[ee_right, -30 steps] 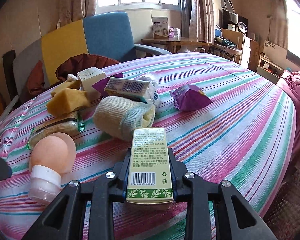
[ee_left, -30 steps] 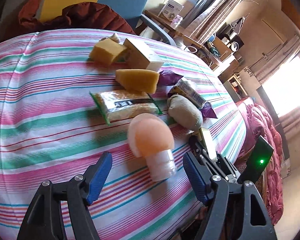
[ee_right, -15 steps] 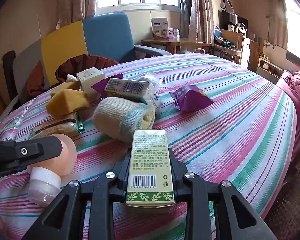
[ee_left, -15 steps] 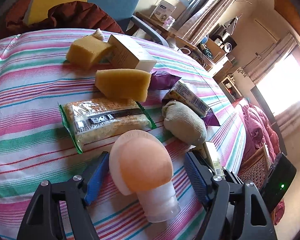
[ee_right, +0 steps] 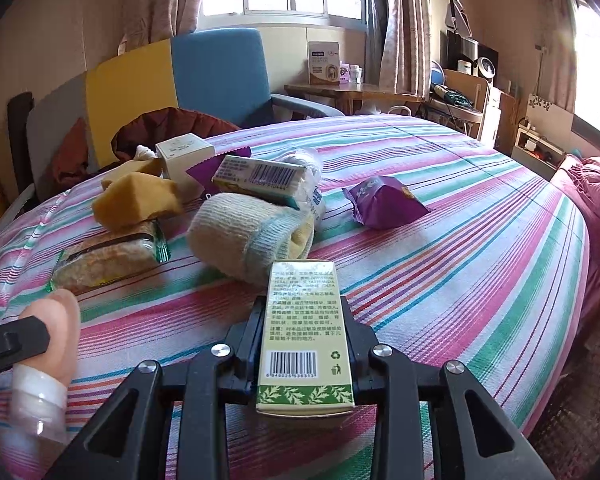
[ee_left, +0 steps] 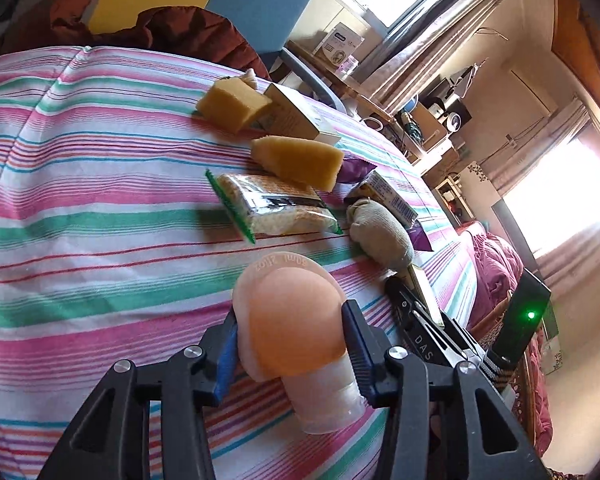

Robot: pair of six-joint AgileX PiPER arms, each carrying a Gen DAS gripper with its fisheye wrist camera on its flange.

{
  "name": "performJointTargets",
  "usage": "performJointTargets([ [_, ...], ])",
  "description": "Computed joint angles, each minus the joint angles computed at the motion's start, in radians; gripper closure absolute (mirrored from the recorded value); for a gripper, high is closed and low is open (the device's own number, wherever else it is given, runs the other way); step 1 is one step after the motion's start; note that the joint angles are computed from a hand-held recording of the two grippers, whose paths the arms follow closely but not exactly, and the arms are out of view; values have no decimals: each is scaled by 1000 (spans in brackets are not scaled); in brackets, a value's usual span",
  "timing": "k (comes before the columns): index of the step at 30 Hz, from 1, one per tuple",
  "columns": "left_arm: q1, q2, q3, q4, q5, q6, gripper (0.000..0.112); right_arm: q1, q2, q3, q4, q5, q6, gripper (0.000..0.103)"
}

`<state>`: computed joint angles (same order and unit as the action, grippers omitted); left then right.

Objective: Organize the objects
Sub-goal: 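Grasp the pink-and-white bottle with the left tool while the right tool holds the box, then carry the bottle with the left tool and lower it into the gold tray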

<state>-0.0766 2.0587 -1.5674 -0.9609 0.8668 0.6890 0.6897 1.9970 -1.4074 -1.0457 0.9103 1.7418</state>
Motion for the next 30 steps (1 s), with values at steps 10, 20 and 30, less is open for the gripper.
performJointTargets([
  [10,142,-128,158,-85,-1,136,65,13,15,-51,59,41,-97,72],
  [20,344,-233,233,-149,40,202,65,62,55,-159,152,12,-218,73],
  [30,560,-245,198,-119,4,198,65,154,130,-355,216,-9,-384,73],
])
